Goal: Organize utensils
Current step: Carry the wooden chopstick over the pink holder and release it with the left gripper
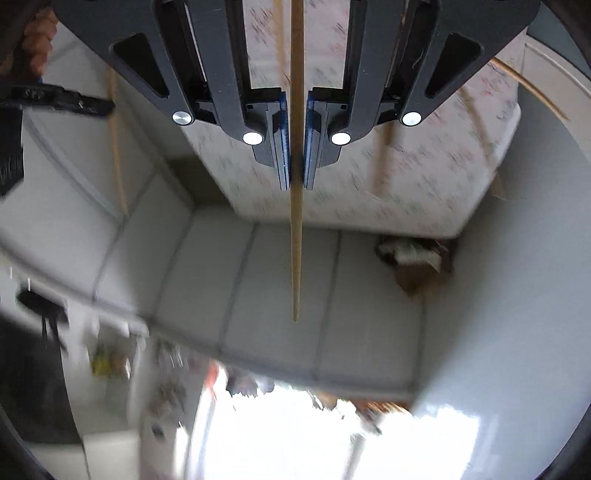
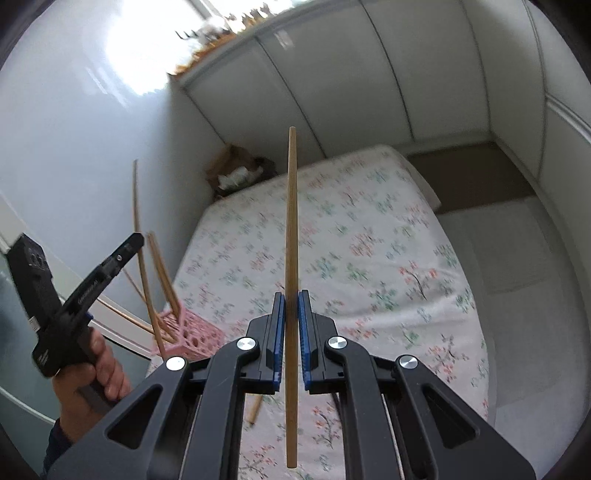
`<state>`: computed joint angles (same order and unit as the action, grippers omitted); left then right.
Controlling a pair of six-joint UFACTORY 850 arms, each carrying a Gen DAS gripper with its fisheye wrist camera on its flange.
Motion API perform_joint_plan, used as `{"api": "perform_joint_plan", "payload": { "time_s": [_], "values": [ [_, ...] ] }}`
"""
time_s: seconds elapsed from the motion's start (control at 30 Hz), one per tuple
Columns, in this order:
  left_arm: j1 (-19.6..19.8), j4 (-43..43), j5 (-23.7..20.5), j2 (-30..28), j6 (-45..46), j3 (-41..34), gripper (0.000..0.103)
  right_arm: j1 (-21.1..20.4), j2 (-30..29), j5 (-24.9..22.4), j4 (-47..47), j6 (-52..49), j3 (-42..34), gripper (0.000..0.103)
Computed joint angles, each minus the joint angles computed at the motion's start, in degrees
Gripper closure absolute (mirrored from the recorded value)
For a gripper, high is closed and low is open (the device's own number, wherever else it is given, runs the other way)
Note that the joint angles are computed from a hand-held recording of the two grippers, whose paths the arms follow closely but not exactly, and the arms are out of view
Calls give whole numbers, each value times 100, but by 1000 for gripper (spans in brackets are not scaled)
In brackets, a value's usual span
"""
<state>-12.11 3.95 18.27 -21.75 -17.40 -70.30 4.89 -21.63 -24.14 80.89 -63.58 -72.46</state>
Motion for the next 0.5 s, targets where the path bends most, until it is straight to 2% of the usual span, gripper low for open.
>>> {"api": "perform_joint_plan", "payload": {
  "time_s": [0.1, 0.2, 0.27, 0.5],
  "values": [
    [206, -388, 594, 126, 226, 292, 97, 41, 90, -18, 749, -811, 102, 95],
    [261, -705, 892, 178, 496, 449, 97, 92, 139, -60, 1413, -1507, 176, 95],
    [203, -1169, 1212, 113, 1055, 526, 97, 130, 156, -94, 1730, -1810, 206, 95],
    [116, -1300, 1661, 92, 1627, 721, 97, 238, 207, -286, 2513, -2689, 293, 95]
  ]
}}
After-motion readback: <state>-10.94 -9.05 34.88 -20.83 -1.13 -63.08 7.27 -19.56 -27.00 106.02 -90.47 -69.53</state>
